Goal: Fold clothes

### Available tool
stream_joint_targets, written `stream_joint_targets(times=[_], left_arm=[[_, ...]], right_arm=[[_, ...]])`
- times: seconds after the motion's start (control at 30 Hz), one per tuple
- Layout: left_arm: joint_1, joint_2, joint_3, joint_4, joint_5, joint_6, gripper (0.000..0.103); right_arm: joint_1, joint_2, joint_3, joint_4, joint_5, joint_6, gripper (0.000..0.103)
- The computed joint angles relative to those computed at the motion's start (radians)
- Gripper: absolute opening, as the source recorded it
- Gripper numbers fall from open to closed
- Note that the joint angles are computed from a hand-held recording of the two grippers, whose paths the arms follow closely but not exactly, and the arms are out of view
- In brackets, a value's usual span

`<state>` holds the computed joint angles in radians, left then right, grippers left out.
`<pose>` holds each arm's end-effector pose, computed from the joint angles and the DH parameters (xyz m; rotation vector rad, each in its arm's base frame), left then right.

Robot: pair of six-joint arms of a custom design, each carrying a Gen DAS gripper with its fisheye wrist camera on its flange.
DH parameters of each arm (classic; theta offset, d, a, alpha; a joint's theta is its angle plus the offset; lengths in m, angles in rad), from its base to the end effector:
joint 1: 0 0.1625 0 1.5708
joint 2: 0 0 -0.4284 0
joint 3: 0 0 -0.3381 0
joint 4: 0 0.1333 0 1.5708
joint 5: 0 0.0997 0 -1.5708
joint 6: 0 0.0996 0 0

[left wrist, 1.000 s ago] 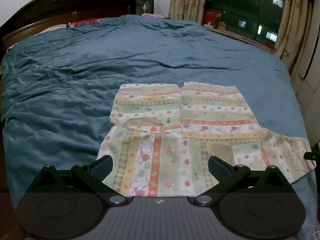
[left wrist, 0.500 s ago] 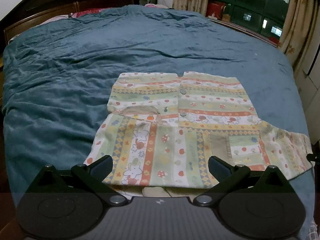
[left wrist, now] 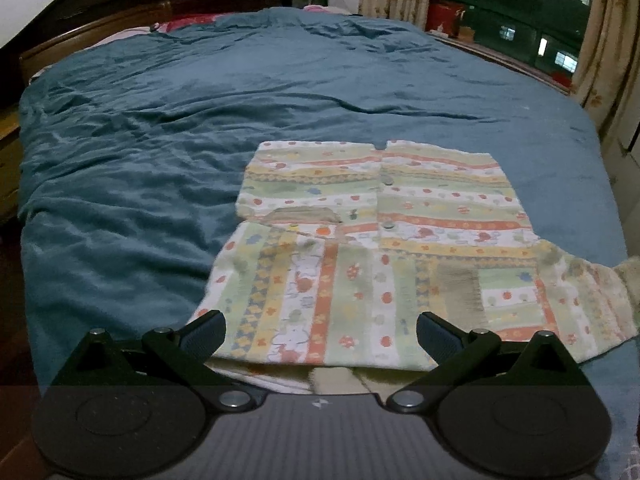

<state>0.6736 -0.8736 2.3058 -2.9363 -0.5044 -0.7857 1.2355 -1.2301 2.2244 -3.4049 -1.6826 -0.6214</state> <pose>-0.1892 -0.4331 0.1014 0.1673 2.2130 -0.9271 -0.0385 -0.4819 0.2910 0.2952 -2.4881 0.9282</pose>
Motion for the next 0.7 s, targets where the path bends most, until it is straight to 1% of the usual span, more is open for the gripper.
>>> stream_joint_targets(times=[0.07, 0.17, 0.33, 0.5, 0.7], left_arm=[[0.000, -0.008, 0.008, 0.012, 0.009, -0.012, 0.103], [0.000, -0.022, 0.022, 0.024, 0.020, -0.030, 0.103], [0.005, -0.051, 0.047, 0.043, 0.035, -0.068, 0.103], [0.012, -0.081, 0.081, 0.045, 0.047, -0.103, 0.103], [0.023, -0.110, 0.116, 0.032, 0.061, -0.118, 0.103]], right_arm=[[0.037, -0.014, 0.004, 0.023, 0.015, -0.012, 0.008], [0.100, -0.021, -0.011, 0.098, 0.045, -0.009, 0.008], [0.207, 0.006, -0.059, 0.233, 0.097, 0.000, 0.008], [0.312, 0.086, -0.126, 0.333, 0.120, 0.001, 0.008], [0.416, 0.208, -0.187, 0.369, 0.115, 0.001, 0.008]])
